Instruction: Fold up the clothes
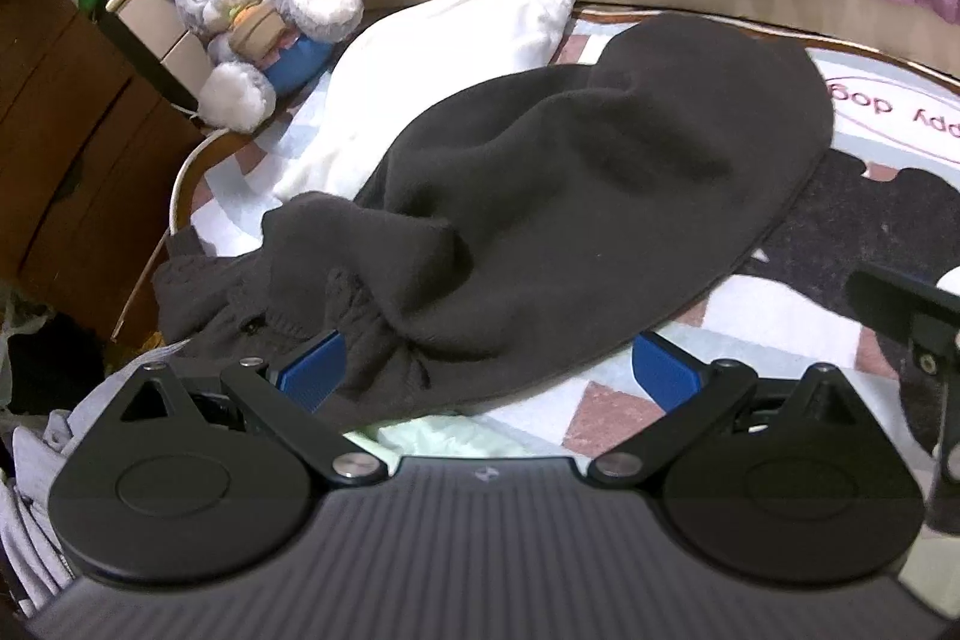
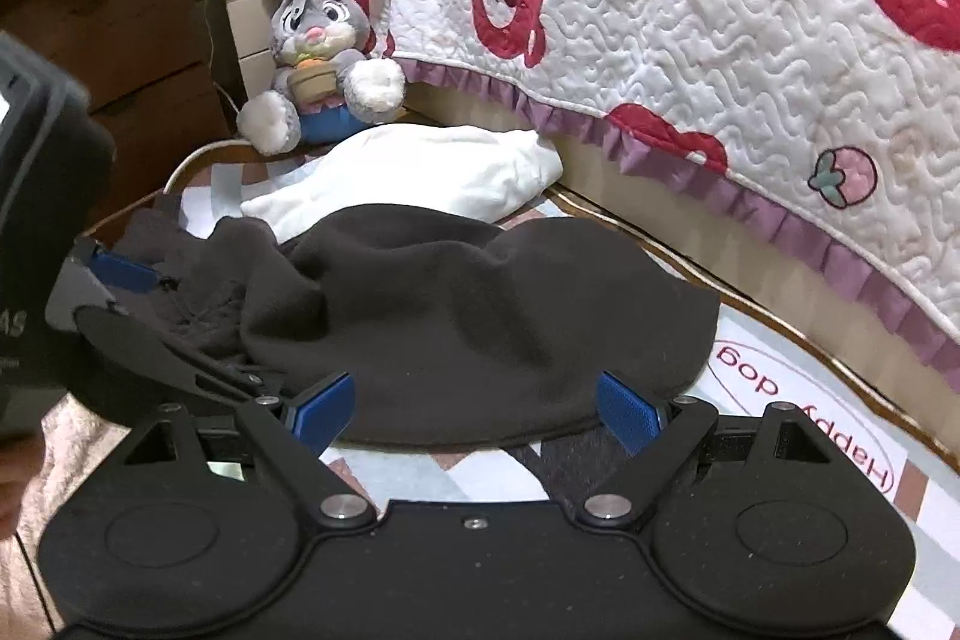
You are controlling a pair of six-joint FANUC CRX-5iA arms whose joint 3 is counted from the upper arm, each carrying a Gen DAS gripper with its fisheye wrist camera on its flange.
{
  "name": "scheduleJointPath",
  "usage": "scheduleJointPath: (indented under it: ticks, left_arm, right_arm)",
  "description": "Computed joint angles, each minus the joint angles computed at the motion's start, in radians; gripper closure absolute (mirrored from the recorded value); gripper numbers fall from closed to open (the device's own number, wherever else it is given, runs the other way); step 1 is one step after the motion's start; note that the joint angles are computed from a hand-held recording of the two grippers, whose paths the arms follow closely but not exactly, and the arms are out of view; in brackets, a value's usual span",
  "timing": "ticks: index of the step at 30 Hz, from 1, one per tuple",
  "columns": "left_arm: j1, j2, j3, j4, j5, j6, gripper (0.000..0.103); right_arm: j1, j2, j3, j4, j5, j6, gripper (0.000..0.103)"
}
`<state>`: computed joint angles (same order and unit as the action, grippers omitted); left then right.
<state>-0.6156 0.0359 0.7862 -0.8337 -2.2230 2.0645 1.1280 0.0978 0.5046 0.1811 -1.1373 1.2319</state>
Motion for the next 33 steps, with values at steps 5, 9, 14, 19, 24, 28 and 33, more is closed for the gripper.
scheduleJointPath:
  ticks: [5,9,14,19,24,28,33]
  left_arm:
    - [0.033,-0.029,-0.049,0.064,0.033,0.015,0.000]
    - [0.044,-0.030,-0.058,0.086,0.043,0.041,0.000]
    - [0.054,-0.072,-0.111,0.119,0.074,0.066,0.000]
    - [0.065,-0.080,-0.118,0.136,0.081,0.081,0.000]
    - [0.081,-0.092,-0.136,0.169,0.101,0.082,0.000]
    - [0.084,-0.094,-0.139,0.174,0.103,0.081,0.000]
    - [0.097,-0.102,-0.150,0.197,0.121,0.085,0.000]
  right_arm:
    - [0.008,0.028,0.027,0.010,-0.023,-0.003,0.012]
    - [0.012,0.024,0.026,-0.012,-0.009,-0.012,0.012]
    - [0.027,0.008,-0.005,0.002,0.019,-0.035,0.012]
    - [0.023,0.020,0.014,0.002,0.011,-0.035,0.012]
    - [0.023,0.023,0.017,0.004,-0.002,-0.053,0.012]
    - [0.018,0.028,0.027,-0.001,-0.005,-0.054,0.012]
    - [0.025,0.028,0.025,0.005,-0.010,-0.061,0.012]
